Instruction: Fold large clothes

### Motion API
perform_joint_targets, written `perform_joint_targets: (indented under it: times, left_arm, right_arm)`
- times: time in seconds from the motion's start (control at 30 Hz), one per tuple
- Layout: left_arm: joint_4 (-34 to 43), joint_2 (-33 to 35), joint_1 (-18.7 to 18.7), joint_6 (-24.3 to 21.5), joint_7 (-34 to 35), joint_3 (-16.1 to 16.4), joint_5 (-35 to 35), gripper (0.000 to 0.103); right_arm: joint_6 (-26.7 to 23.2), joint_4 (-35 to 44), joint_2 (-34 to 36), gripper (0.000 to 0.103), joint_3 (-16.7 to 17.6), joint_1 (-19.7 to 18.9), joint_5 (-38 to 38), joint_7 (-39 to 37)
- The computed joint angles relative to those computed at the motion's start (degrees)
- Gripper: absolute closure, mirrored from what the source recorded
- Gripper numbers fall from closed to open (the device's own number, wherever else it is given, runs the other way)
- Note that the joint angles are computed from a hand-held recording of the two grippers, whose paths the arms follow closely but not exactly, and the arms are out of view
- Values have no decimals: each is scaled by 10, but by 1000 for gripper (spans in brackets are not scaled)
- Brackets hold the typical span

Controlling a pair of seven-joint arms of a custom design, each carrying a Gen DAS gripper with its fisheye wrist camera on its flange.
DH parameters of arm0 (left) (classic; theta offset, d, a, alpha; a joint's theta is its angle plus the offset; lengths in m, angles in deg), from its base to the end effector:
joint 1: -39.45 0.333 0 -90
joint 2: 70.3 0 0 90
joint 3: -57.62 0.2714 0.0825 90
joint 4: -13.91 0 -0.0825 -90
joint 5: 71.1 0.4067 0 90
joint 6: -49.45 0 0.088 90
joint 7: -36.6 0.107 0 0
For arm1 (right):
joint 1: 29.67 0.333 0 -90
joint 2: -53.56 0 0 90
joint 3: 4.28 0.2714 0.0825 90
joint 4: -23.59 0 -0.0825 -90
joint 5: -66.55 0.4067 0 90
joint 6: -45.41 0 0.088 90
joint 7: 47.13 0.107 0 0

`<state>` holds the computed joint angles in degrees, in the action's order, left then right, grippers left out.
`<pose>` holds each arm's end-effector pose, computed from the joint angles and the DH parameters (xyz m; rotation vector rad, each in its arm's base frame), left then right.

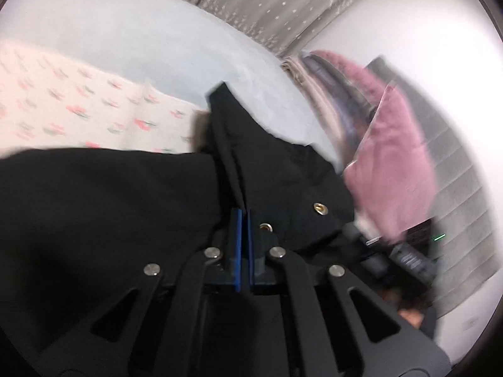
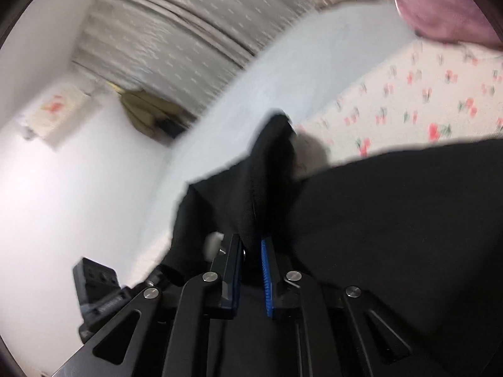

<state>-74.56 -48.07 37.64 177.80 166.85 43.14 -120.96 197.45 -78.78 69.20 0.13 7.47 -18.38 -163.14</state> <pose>0.6792 -0.1990 0.4305 1.3622 -2.2801 1.2301 0.4864 0.4635 0.3934 -0.7875 1.9030 -0.2629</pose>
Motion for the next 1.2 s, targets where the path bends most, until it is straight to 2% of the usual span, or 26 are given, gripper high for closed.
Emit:
perform_joint_targets:
  times: [0.03, 0.07, 0.1, 0.13, 0.17, 0.2, 0.27, 0.33, 0.37, 0.4, 0.47, 0.53, 0.57, 0.6, 0.63, 0.67, 0.7, 0.73, 0.83, 0.87, 0.9, 0.93, 0.97, 1.0, 1.07, 1.2]
  left_arm:
    - [-23, -17, -28, 36, -19, 24, 71, 99]
    - [-27, -18, -40, 50, -36, 32, 129, 99]
    - [-39, -26, -43, 60, -30, 32, 147, 99]
    - [-61, -47, -53, 85, -32, 37, 182, 99]
    - [-76, -62, -60, 104, -37, 39, 206, 98]
    - [-93, -79, -63, 124, -34, 39, 219, 97]
    - [-122, -112, -51, 163, 9, 26, 169, 94]
    - [-134, -128, -39, 190, 65, 15, 92, 85]
    - [-137, -133, -37, 203, 95, 10, 57, 85]
    - [-137, -134, -37, 209, 124, 6, 28, 85]
    - [-128, -127, -37, 196, 189, -3, -32, 85]
    - [-105, -105, -45, 162, 189, -2, -29, 80]
    - [-98, -90, -56, 165, 164, 3, 7, 79]
    - [-95, -78, -85, 176, 120, 28, 67, 79]
    - [-84, -52, -101, 179, 72, 41, 132, 79]
    - [-62, -31, -96, 153, 43, 40, 156, 79]
    - [-48, -21, -71, 134, 42, 20, 140, 79]
    - [-41, -22, -63, 124, 31, 20, 128, 79]
    - [-66, -49, -41, 104, 35, 20, 125, 78]
    - [-87, -69, -34, 100, 37, 23, 121, 75]
    - [-107, -88, -30, 100, 33, 28, 124, 55]
    - [-145, -125, -15, 98, 53, 32, 102, 40]
    - [-164, -143, -8, 100, 70, 37, 83, 36]
    - [-190, -172, 4, 101, 93, 46, 63, 34]
    - [-215, -201, 13, 106, 96, 65, 74, 34]
    - [-220, -219, 47, 132, 87, 104, 119, 32]
  right_arm:
    - [-34, -14, -12, 93, 23, -11, 41, -42]
    - [-51, -15, -6, 93, 55, -37, 122, -115]
    - [-52, -12, 1, 93, 66, -49, 186, -168]
    - [-45, -9, 8, 93, 58, -40, 209, -182]
    - [-62, 4, 11, 91, 35, -12, 245, -218]
    - [-78, 16, 15, 88, 32, -3, 263, -238]
    - [-141, 58, 27, 82, 32, 16, 287, -287]
    - [-220, 107, 47, 80, 27, 41, 286, -322]
    - [-281, 147, 65, 79, 26, 58, 288, -353]
    - [-314, 173, 78, 79, 22, 71, 282, -373]
    - [-320, 212, 100, 77, 10, 81, 273, -407]
    - [-289, 238, 120, 75, 4, 83, 273, -435]
    - [-258, 255, 138, 71, 2, 76, 285, -459]
    - [-236, 264, 154, 69, 1, 67, 307, -481]
    - [-236, 278, 169, 68, 3, 61, 337, -504]
    - [-235, 278, 179, 68, -5, 60, 373, -522]
    - [-224, 259, 173, 68, -5, 57, 370, -504]
    - [-197, 224, 152, 70, -17, 63, 358, -474]
    - [-221, 193, 121, 70, -18, 73, 360, -453]
    - [-225, 179, 108, 67, -16, 78, 357, -441]
    - [-234, 172, 99, 64, -12, 81, 356, -431]
    - [-273, 177, 93, 61, -4, 89, 368, -424]
    - [-287, 168, 80, 58, 3, 95, 366, -416]
    - [-285, 151, 64, 54, 8, 100, 356, -404]
    - [-315, 144, 45, 34, 21, 115, 341, -383]
    - [-395, 173, 44, 31, 50, 149, 326, -395]
